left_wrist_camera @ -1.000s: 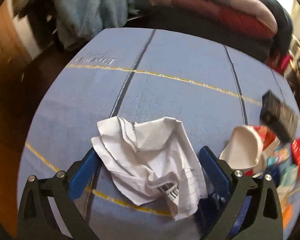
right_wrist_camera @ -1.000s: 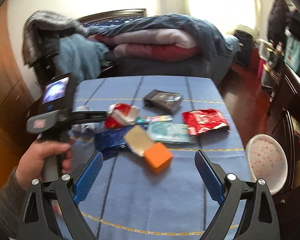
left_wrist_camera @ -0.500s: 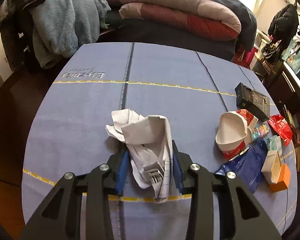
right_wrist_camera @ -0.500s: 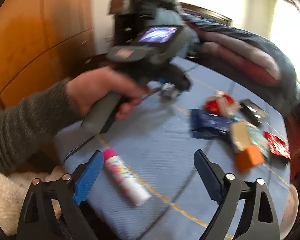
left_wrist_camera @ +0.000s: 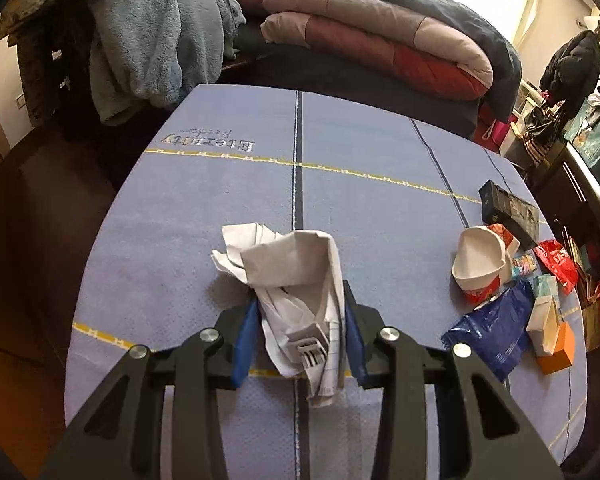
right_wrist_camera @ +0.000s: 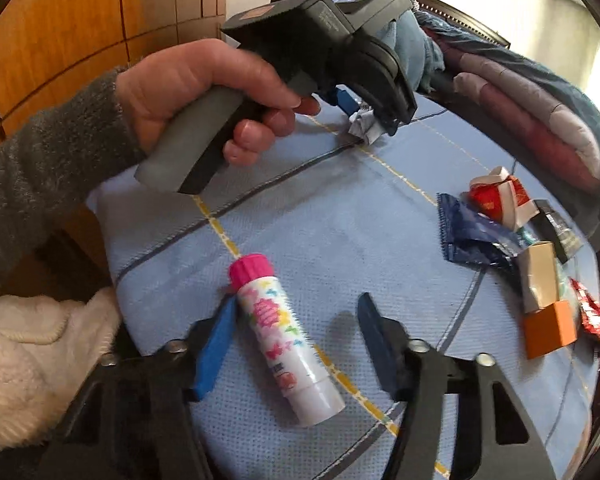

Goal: Collect trash
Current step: 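Grasp the pink-capped tube with the right tool while the left tool holds the paper, then carry paper and tube to the wastebasket and open both tools to drop them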

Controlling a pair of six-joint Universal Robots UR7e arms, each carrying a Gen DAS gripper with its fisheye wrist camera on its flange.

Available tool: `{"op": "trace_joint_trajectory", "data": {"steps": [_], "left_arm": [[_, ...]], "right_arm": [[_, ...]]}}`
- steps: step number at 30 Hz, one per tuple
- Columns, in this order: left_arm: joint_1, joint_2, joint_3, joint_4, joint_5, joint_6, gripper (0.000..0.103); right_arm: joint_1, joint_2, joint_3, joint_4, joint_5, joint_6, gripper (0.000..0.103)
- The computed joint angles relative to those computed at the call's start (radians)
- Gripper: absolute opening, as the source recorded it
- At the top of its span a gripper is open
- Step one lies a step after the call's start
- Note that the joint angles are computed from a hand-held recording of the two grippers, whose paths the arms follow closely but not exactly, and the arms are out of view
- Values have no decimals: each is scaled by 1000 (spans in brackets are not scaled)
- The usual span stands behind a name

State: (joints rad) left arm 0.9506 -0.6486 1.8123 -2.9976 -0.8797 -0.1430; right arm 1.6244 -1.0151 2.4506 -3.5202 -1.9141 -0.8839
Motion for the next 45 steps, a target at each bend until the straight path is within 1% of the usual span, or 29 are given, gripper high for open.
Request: {"op": "trace_joint_trajectory", "data": {"steps": [1,2,4,5,8,12,18,22,29,39,45], "left_arm": [[-2,0,1,-9,0,6,38],[-3,0,2,-15,0,11,38],[-7,2,2,-27,-4,22,38],[-8,3,2,-31,-5,27,38],[-12,10,-4,-32,-10,33,38],[-16,13,0,-53,-30,44,38],[-21,0,19,-90,-109,56,37],[-35,-13,33,-97,-144,58,37],[-93,-13,44,-117,-153,86,37],[-176,10,33,-117,-184,107,38],[-223,47,0,-108,-224,125,38]], "right_arm": [[-4,-8,2,17,13,4,33],[-9,-17,3,35,24,11,28],[-18,-23,5,38,32,20,23],[-24,-30,6,44,39,27,22],[-46,-56,7,69,60,41,22],[-88,-117,20,89,105,84,22],[-133,-190,45,82,145,150,22],[-157,-223,61,54,158,196,22],[-227,-297,77,39,183,266,22],[-325,-392,110,19,241,290,22],[-391,-456,135,-2,279,301,22]]}}
